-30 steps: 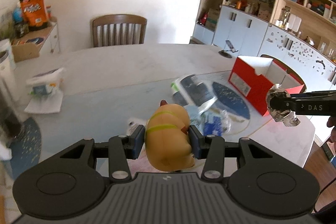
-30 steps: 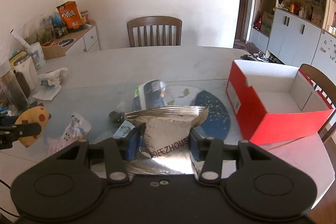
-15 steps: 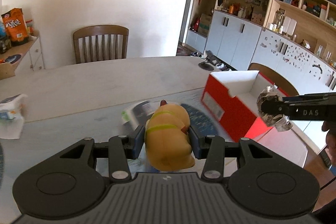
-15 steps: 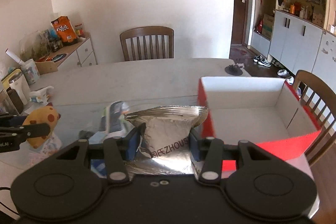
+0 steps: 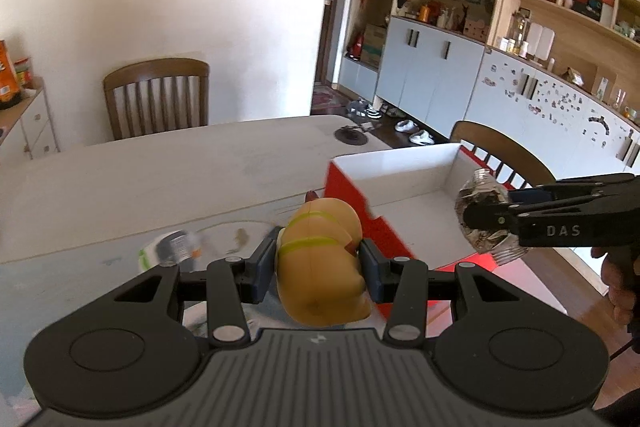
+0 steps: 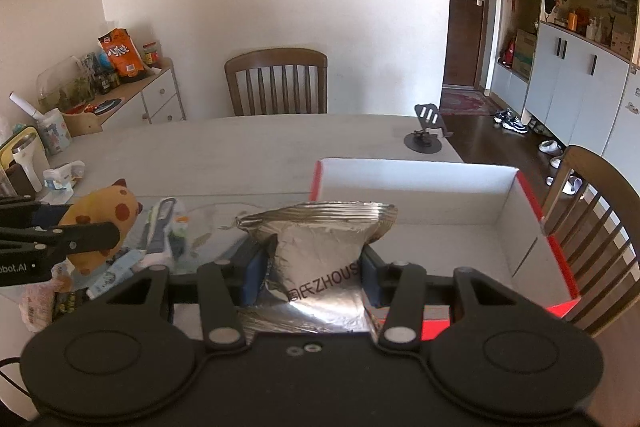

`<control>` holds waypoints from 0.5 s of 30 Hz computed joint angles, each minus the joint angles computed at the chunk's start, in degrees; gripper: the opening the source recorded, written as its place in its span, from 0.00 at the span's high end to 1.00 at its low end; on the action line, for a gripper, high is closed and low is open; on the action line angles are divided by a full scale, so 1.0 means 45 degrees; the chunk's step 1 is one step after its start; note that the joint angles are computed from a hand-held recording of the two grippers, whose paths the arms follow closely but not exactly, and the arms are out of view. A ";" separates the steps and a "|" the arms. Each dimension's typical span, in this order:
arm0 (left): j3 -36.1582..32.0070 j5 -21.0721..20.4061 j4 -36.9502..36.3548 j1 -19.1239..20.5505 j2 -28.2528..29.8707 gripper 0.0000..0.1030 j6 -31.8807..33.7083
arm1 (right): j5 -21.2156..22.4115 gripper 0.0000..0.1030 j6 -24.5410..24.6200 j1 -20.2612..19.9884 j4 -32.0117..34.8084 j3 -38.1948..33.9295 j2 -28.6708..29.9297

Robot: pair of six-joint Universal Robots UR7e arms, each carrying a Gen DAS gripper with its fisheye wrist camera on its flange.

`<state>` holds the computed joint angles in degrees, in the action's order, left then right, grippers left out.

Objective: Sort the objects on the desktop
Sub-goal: 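Carry the duck and the foil bag over the red shoebox with both grippers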

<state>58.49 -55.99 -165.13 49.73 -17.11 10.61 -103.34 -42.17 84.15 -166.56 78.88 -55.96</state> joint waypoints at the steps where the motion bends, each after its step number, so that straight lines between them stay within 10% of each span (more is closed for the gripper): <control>1: -0.0341 -0.0029 0.0192 -0.0027 0.0207 0.57 0.0043 | 0.0043 0.53 -0.0030 -0.0062 0.0103 -0.0125 0.0026; 15: -0.6206 -0.0505 0.3275 -0.0221 0.3784 0.57 0.1266 | -0.0038 0.53 -0.0303 -0.0830 0.1689 -0.2386 0.0755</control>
<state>30.56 -58.27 -150.39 48.73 -0.08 16.31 -103.51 -43.53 80.41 -158.96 68.14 -52.56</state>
